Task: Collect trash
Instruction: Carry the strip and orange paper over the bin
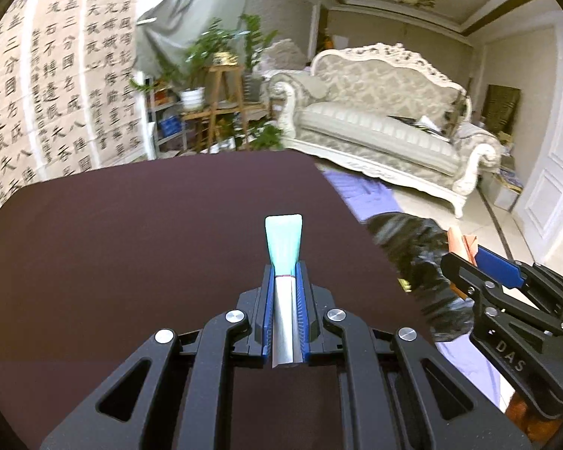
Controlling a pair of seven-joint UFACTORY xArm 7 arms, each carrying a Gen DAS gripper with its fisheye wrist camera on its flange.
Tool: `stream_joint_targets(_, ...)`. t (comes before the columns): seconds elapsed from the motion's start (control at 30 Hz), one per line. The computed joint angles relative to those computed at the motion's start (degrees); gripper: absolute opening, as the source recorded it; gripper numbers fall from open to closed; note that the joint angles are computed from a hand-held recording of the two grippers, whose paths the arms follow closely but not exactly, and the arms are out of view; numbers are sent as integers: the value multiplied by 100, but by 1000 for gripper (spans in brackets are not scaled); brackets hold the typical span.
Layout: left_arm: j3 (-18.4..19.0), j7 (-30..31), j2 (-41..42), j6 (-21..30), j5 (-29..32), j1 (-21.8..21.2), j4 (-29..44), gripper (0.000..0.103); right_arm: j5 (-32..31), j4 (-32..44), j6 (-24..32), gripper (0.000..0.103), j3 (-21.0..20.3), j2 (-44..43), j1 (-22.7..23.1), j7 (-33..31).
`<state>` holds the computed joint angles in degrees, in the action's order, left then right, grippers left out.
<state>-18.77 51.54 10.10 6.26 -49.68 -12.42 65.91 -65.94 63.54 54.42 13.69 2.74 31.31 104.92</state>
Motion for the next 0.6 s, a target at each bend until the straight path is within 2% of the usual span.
stream_joint_targets(0.2,-178,-8,200,-54,195,-187,177,12,-3,-597,40,34,16,-465,-211,276)
stream_joint_targets(0.37,-303,-389,548,-201,801,-351,470,12,-92,-1003,-148,34,-7,-746,-559,447)
stream_joint_targets(0.5,-161,-1045,798,-344,1569,-648,619,12,-135,-1192,-346,34,-20,-856,-817,477)
stream_joint_targets(0.57,1,-1355,942,-413,1957,-862,728,12,-131,-1252,-477,34,-48,-869,-940,490)
stream_joint_targets(0.6,222,-1592,1042,-393,2225,-1082,839,12,-146,-1291,-581,34,-80,-867,-1011,512)
